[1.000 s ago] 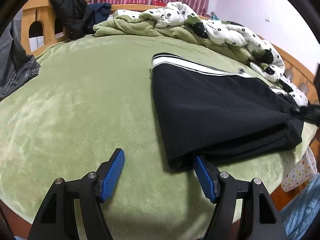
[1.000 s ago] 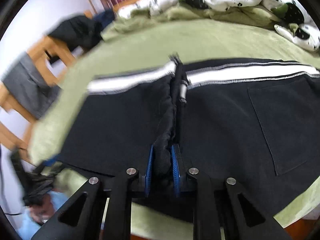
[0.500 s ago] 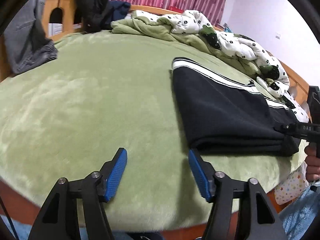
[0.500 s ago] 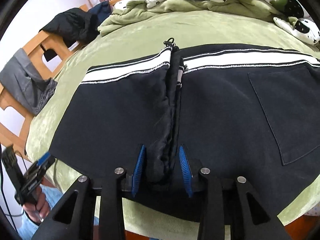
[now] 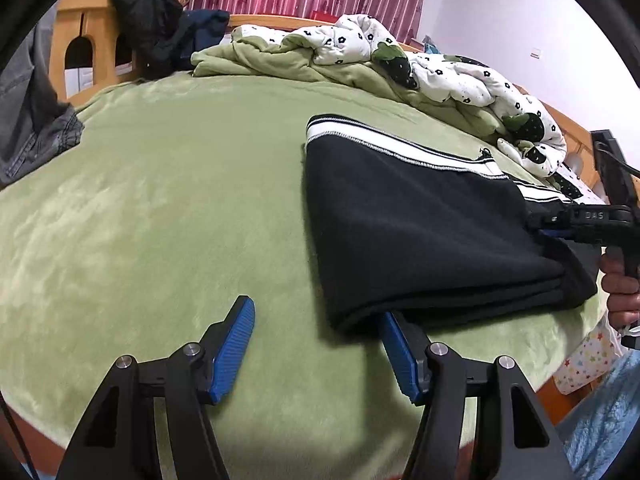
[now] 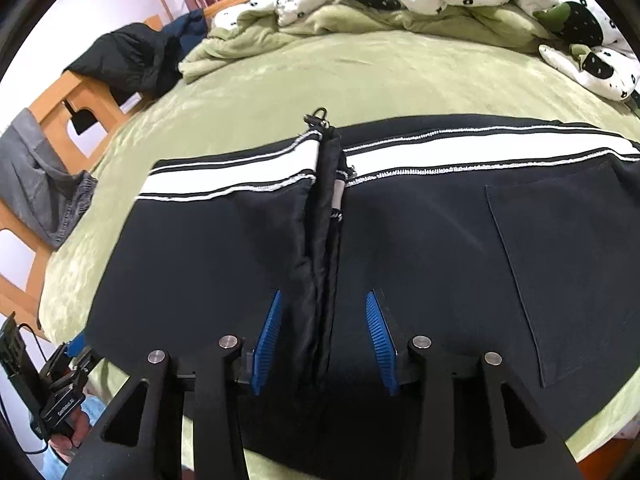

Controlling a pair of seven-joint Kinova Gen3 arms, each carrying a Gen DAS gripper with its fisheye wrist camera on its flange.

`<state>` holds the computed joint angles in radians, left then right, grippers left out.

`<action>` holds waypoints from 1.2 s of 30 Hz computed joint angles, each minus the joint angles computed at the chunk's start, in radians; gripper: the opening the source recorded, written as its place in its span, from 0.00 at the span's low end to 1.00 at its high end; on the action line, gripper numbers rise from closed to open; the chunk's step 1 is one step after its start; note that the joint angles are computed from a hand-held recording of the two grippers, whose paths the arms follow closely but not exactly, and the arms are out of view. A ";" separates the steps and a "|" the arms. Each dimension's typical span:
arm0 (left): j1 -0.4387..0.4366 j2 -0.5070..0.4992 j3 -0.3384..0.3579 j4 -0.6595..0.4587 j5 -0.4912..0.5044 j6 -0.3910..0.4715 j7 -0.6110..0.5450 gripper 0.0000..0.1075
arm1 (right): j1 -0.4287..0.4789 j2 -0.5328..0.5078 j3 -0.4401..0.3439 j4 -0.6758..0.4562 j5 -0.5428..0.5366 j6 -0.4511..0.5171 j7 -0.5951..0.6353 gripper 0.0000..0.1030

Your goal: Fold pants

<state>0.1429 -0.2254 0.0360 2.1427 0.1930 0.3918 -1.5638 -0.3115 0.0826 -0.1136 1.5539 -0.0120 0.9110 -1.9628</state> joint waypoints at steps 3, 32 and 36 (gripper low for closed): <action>-0.083 0.015 0.116 0.013 -0.109 -0.050 0.115 0.56 | 0.015 0.053 0.007 -0.039 -0.039 0.012 0.015 0.44; -0.013 0.006 0.147 -0.049 -0.225 0.059 0.211 0.57 | 0.149 0.078 0.048 -0.024 -0.215 -0.044 0.217 0.18; 0.089 -0.074 0.007 -0.041 -0.114 0.117 0.053 0.57 | 0.147 -0.017 0.029 0.013 -0.147 -0.049 0.139 0.18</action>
